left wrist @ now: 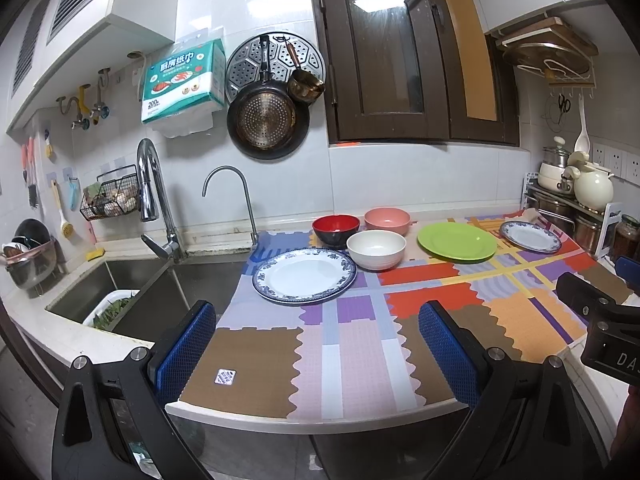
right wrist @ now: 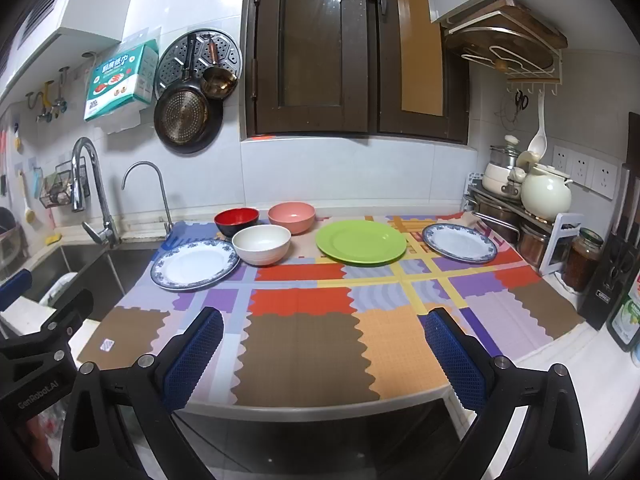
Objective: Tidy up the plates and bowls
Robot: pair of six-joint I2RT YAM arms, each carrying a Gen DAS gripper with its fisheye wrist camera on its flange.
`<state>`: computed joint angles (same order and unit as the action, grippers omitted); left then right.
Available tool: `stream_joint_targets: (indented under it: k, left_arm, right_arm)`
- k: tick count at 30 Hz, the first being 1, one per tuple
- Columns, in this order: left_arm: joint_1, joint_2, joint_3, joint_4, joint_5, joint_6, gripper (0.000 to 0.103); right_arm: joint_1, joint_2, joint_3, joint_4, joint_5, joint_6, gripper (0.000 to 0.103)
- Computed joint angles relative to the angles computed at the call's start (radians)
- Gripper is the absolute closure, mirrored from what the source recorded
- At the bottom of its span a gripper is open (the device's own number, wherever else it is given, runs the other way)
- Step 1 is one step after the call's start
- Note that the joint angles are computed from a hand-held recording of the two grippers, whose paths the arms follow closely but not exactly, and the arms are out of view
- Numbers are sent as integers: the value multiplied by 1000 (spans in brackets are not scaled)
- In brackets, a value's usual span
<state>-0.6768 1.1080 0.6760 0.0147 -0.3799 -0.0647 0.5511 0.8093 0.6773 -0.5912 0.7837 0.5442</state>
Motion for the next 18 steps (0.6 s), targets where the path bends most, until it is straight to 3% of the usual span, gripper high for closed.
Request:
stream_joint_targets:
  k: [18]
  left_arm:
    - [4,5,13,-9,3,-3,0]
  right_arm:
    - [14,8,11,-1,8,3,1]
